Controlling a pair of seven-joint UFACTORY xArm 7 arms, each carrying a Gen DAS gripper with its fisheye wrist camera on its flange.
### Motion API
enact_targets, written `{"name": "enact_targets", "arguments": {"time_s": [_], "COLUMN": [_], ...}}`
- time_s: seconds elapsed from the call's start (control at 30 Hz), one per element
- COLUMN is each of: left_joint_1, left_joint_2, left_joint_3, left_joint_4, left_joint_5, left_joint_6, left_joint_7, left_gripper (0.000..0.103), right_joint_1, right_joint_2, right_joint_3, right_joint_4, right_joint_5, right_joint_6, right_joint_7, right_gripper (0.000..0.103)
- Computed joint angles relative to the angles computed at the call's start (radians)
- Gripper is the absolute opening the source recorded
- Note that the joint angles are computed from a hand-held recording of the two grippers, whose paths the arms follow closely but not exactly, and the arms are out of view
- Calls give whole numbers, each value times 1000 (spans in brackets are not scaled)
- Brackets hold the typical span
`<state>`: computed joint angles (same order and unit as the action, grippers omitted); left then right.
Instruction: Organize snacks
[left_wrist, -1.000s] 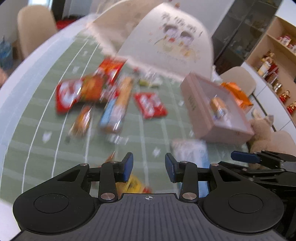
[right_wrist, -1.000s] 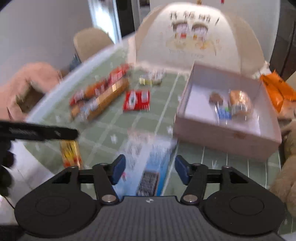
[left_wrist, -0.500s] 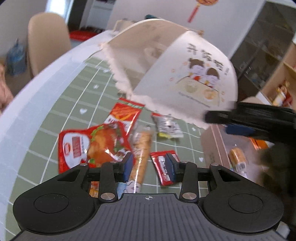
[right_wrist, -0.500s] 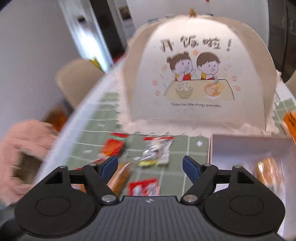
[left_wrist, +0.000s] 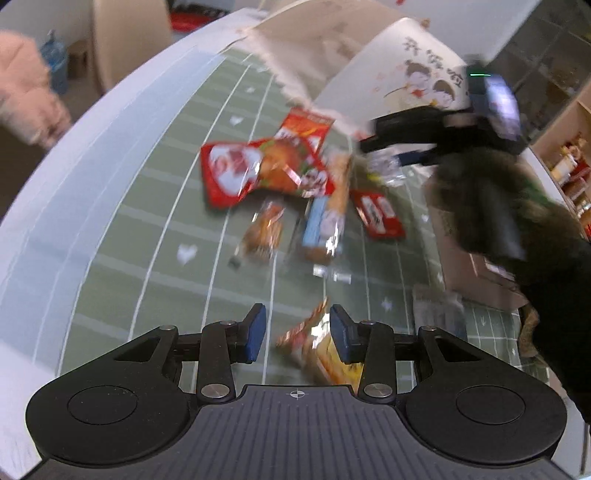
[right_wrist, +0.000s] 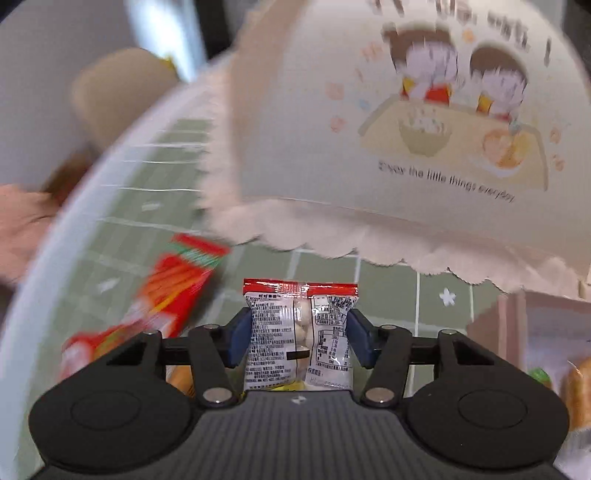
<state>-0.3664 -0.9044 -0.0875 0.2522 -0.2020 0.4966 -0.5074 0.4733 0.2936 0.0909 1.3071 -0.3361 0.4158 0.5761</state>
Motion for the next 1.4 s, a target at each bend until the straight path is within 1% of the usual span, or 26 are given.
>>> {"name": "enact_targets", "arguments": {"time_s": [0.03,0.07,0.13,0.17,0.2,0.27,0.33,0.37,0.4,0.43,0.53,0.6,0.63,0.7,0.87,0.9,0.97,1.03,1.13,1.17,1.23,1.3,1.4], "left_joint_1": [-7,-13,-25,-36,-42,-54,-55,-50,-47,-42,-6,-8,0,-9,-43,-50,-95,-157,-202,-234,-273,-272,-210], "left_joint_2": [-12,-23,-34,-31,-18,32,90,130,169,191,260,292,303,316,318,320,301,291,287,291,291,290,282], "left_joint_3": [-1,-11,-38,-57,-74,-118,-156,-173,-192,-208,-269,-278,-292,-287,-271,-264,-220,-162,-138,-111,-80,-81,-124], "left_joint_4": [-9,-20,-29,-32,-29,-15,6,23,38,52,112,139,155,170,185,182,153,129,120,118,109,103,104], "left_joint_5": [-14,-31,-49,-52,-46,-25,10,33,57,83,195,238,266,292,317,316,279,218,173,150,103,79,91], "left_joint_6": [5,6,9,-1,-14,-43,-60,-69,-87,-88,-71,-56,-40,-27,-9,-24,-81,-125,-133,-138,-158,-173,-148], "left_joint_7": [-17,-47,-106,-132,-152,-193,-228,-241,-255,-267,-293,-304,-315,-323,-326,-322,-294,-243,-179,-136,-77,-52,-74], "left_gripper": [42,42,42,42,42,42,42,43,48,49,51,50,50,47,40,34,25,25,25,25,25,25,25], "right_joint_1": [-22,-51,-78,-75,-69,-59,-66,-81,-86,-86,-60,-52,-54,-63,-60,-59,-67,-80,-100,-106,-111,-101,-59], "right_joint_2": [-60,-138,-285,-371,-443,-588,-717,-779,-833,-890,-1029,-1105,-1139,-1205,-1300,-1314,-1332,-1329,-1310,-1304,-1295,-1280,-1234], "right_joint_3": [26,59,94,97,95,95,106,125,134,142,129,128,137,170,180,180,187,190,184,183,184,180,172], "right_joint_4": [-65,-154,-309,-397,-465,-600,-702,-756,-799,-844,-937,-987,-1012,-1055,-1125,-1135,-1150,-1157,-1153,-1150,-1146,-1138,-1114], "right_joint_5": [35,96,205,246,266,280,274,259,254,253,280,294,293,275,258,255,244,234,226,225,223,225,239], "right_joint_6": [-29,-69,-124,-147,-155,-154,-121,-106,-86,-61,24,71,85,111,157,166,170,159,146,139,120,91,42], "right_joint_7": [-50,-125,-262,-327,-369,-416,-431,-418,-413,-404,-393,-378,-366,-337,-284,-275,-253,-230,-199,-188,-167,-159,-167], "right_gripper": [55,55,55,55,55,55,55,55,55,55,55,55,55,56,56,56,56,59,60,60,60,60,62]}}
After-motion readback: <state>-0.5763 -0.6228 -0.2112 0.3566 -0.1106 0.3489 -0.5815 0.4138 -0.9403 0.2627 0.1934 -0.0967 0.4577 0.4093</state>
